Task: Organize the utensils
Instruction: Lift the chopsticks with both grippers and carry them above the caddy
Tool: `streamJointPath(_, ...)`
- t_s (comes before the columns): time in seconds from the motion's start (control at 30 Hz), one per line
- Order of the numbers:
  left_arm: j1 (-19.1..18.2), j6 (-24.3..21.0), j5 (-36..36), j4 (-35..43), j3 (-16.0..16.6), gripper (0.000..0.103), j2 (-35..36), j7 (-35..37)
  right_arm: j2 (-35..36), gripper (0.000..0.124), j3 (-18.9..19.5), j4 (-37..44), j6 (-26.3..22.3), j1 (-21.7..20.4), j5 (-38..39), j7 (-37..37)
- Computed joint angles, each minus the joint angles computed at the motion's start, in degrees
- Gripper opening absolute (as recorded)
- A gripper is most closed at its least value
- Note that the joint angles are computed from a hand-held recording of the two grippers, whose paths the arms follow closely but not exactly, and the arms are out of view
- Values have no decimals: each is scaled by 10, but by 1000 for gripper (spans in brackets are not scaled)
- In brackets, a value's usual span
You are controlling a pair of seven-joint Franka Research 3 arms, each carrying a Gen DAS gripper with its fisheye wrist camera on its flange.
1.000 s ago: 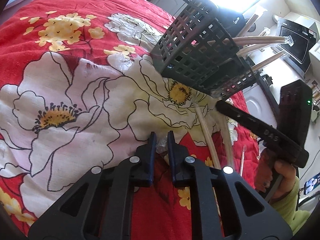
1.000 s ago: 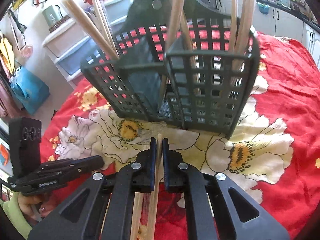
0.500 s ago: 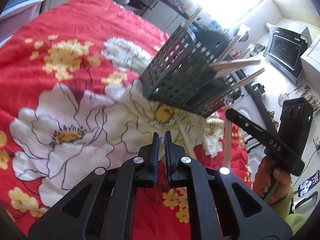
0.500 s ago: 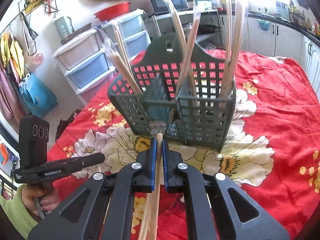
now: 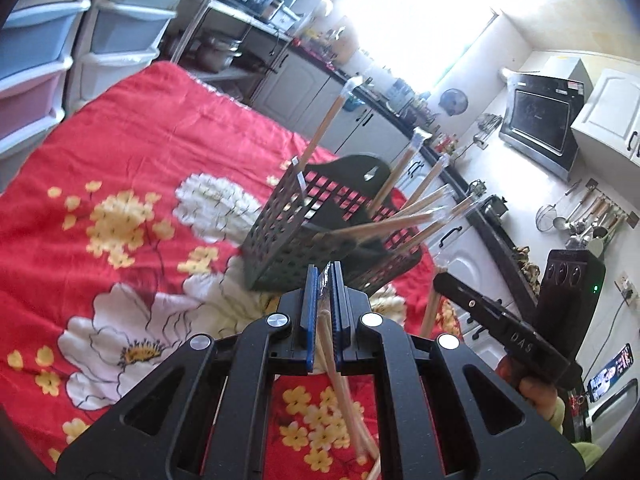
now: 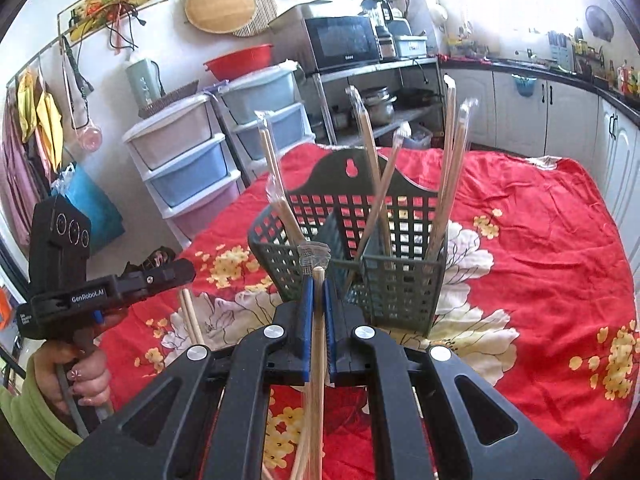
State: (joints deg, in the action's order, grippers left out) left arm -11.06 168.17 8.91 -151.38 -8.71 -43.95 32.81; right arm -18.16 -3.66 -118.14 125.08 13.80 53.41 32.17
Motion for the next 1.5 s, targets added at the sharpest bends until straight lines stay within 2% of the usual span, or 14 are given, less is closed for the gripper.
streamJointPath(0.77,34,11,47,81,-23,3,17,21,-33,6,-18,3,15,6,52,-29)
streamJointPath(1.5,60,14,77,158,-35,3,42,47,-32,6,-29,29,35,9,92,-47)
